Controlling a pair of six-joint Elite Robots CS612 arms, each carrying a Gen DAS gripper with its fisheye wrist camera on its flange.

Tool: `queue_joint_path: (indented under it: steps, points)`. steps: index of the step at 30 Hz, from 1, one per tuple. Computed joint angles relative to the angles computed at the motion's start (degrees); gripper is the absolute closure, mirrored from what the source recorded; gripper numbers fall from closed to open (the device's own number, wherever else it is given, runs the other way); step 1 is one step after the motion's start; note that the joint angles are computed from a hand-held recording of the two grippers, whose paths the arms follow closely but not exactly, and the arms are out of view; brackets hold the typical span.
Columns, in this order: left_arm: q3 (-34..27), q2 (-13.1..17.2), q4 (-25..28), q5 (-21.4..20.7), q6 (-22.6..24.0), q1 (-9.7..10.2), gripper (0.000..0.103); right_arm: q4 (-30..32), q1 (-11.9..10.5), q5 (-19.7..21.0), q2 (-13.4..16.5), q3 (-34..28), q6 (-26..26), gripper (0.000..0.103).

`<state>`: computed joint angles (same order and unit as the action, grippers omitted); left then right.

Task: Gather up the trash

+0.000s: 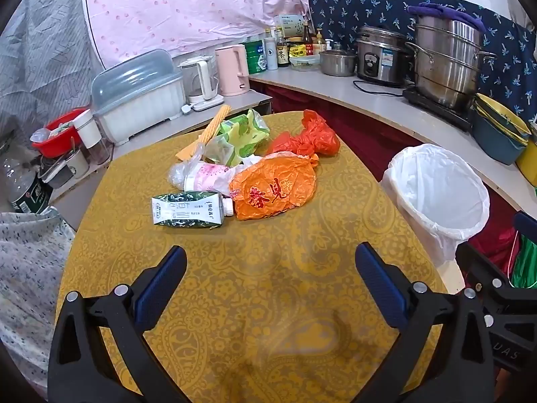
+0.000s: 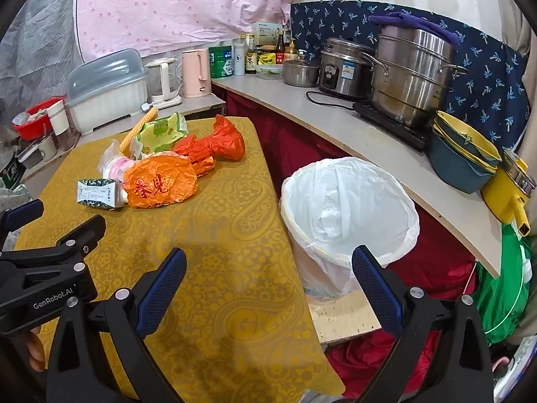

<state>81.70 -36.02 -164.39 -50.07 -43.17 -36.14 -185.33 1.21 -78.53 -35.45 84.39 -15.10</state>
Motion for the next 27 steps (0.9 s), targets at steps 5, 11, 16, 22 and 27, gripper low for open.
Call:
queue_joint_path:
  steps: [5,11,16,22,27]
  points:
    - [0.2,-0.1,-0.1,-0.3,-0.2,0.13,0.007,0.3,0.0,-0.1,0.0,-0.1,-0.2,0.008]
    - [0.3,-0.1,0.3,-0.4,-0.5,0.4,0.007,0.1,0.0,0.0,0.0,-0.1,-0.2,0.008]
    - [0.3,-0.1,0.8,0.8,-0.6,-0.04,0.007,0.0,0.0,0.0,0.1,-0.1,-0.2,0.008]
    - [0.3,-0.1,1.7,0.6,-1.8,0.04,0.007,0.0,0.1,0.0,0.1,0.0,-0.2,0.008]
    - [0.2,-0.2,2.2,-0.3,-2.4,0.22,0.007,0.0,0.1,-0.1,0.0,0.0,-0.2,0.008]
